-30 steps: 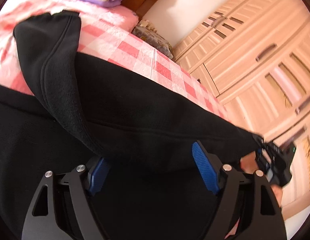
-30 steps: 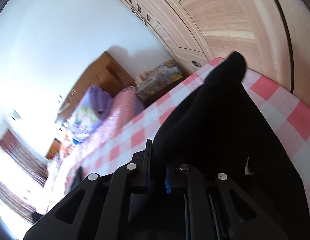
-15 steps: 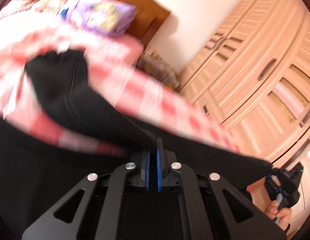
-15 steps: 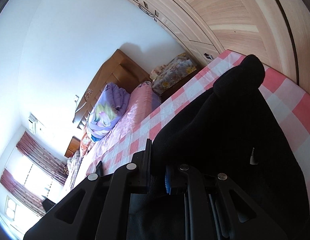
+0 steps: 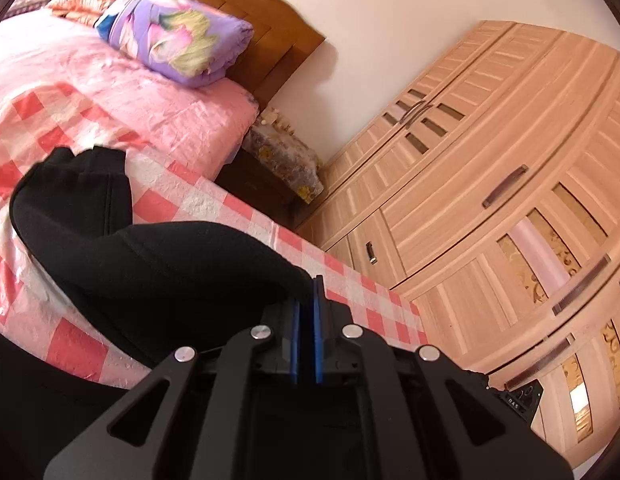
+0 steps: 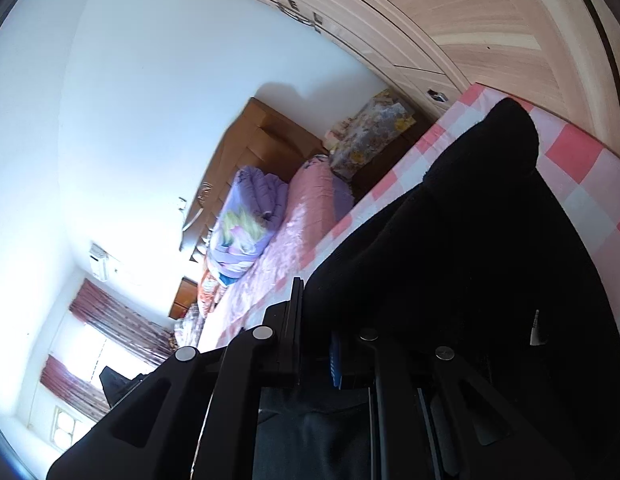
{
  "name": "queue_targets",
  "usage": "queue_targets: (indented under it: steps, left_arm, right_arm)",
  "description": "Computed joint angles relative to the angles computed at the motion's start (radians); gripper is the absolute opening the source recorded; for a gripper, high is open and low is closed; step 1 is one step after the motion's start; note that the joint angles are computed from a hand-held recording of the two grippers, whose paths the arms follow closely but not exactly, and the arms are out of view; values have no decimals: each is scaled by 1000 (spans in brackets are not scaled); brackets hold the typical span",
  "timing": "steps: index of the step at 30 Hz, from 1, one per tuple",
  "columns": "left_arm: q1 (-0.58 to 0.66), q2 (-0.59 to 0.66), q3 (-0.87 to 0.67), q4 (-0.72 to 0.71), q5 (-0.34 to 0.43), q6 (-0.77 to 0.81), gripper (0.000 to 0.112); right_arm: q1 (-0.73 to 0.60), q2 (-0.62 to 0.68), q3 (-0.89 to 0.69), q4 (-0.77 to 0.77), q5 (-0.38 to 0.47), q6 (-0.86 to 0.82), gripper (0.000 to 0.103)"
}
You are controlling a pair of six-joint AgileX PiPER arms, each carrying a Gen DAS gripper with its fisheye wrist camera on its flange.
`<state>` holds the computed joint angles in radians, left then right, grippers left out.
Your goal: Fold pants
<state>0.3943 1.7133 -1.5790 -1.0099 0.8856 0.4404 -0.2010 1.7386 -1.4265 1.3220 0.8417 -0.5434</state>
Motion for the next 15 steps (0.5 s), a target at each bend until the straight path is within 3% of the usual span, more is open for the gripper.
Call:
queue_targets:
  steps: [2,4,7,9,12,15]
  left_arm:
    - [30,-119,145,-86,-31,149,5]
    - [101,-255,319,-189,-7,334,5]
    - [263,-407,548,-286,137,554,5]
    - [382,-484,696,-271,235,661,5]
    - [513,-530,865,-183,324,790,5]
    - [528,-528,966,-91,286,852,5]
  right_arm:
    - [-35,-48,62,66,65,-101,14]
    - [-85,-115,151,112,147,-223,14]
    - [-166,-235,309,93,251,-354,14]
    - [-214,-310,421,53,302,-413,14]
    - [-254,-436,608,-54,297,-475,14]
    - [-280,-465,759,-114,258,-485,14]
